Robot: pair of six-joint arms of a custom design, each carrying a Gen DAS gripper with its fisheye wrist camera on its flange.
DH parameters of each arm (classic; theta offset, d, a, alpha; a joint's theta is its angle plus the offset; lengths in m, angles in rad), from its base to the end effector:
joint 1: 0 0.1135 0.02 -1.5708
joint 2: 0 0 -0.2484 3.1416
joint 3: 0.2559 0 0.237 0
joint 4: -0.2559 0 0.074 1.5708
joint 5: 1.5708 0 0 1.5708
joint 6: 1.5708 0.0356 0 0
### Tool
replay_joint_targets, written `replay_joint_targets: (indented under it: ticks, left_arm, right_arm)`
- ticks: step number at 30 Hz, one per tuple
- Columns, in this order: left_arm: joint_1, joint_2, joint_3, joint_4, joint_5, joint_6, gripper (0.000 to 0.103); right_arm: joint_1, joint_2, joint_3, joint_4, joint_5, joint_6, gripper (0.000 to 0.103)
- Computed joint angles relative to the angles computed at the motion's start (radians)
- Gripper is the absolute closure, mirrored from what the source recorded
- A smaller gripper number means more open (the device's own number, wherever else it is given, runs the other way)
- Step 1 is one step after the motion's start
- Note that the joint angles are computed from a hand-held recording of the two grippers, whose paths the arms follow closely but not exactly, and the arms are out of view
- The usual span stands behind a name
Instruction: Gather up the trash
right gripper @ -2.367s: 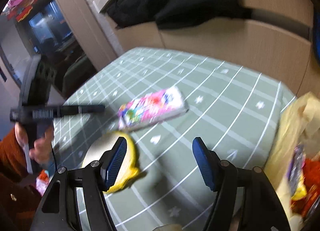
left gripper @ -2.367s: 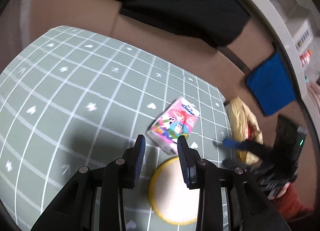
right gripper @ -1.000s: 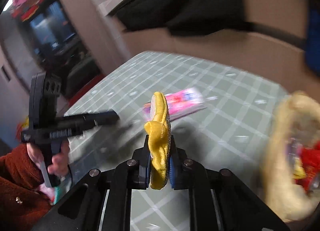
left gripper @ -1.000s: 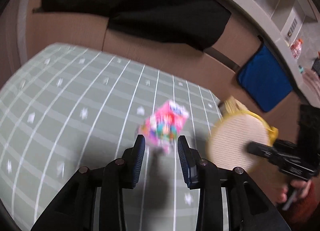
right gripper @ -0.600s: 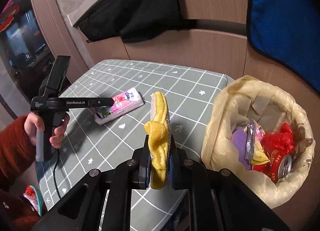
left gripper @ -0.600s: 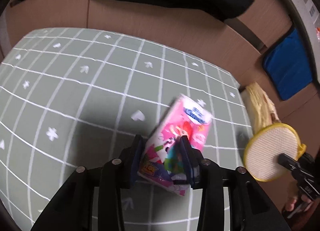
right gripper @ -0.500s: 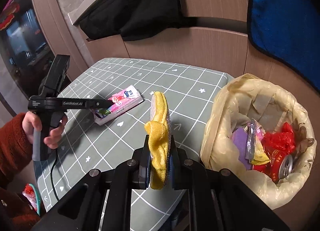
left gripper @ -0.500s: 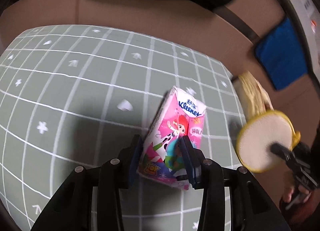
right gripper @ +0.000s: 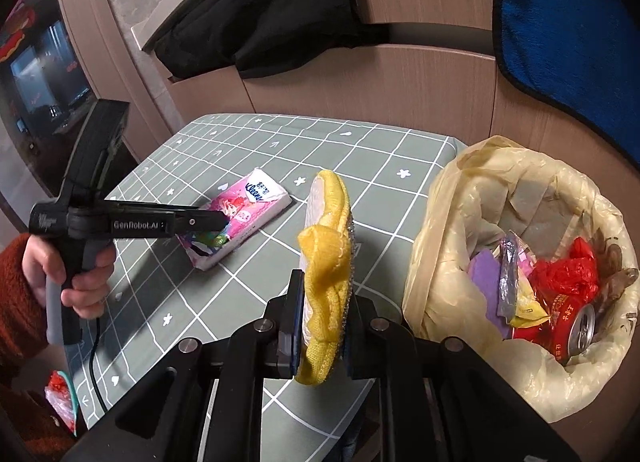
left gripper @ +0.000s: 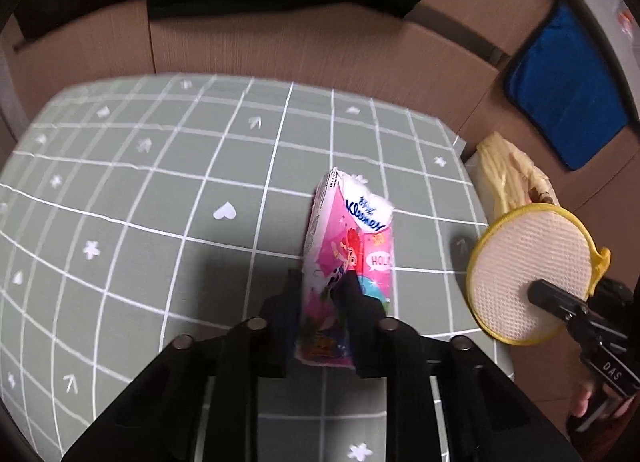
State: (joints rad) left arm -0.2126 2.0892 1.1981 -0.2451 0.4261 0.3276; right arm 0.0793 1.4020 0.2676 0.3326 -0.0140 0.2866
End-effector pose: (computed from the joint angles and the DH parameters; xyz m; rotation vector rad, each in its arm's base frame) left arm 0.3670 -0.0943 0.0921 0.8249 2.5073 -0.5360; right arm 0.2051 0.0168 0.0972 0.2397 2.3688 0.1917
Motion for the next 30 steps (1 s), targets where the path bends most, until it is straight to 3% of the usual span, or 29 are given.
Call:
replay_joint_targets:
  ticks: [6,11,17,22,26,30]
  left_arm:
    - [-0.011,-0.253,-0.264,0.200,-0.018,-0.054,0.086]
    - [-0.034,-0.481,-0.392,0.271,-0.009,-0.102,0.086]
    - [-0.077,-0.694,-0.451,0.294,0.057,-0.195,0.086]
    - [-0.195,-0.736,-0.443,0.310,0.057,-0.260,0.086]
    - [-0.323,-0.704,-0.432,0.337,0.002,-0.316,0.086]
    - [-0.432,-0.621,-0.407,0.379,-0.039,-0.372,0.086]
  right_arm:
    - [0.044,-0.115,0.001,-0.065,0.032,-0.002,0.088]
    - [0.051,-0.300,0.022,-0.201,0.057,-0.009,0.088]
    - [0.038,-0.636,0.059,-0.459,0.147,-0.042,0.088]
    - [-0.011,-0.886,0.108,-0.684,0.234,-0.095,0.088]
    - [-0.183,-1.040,0.123,-0.819,0.148,-0.155,0.088]
    - [-0.491,-1.122,0.113,-0.884,-0.064,-0.257,0.088]
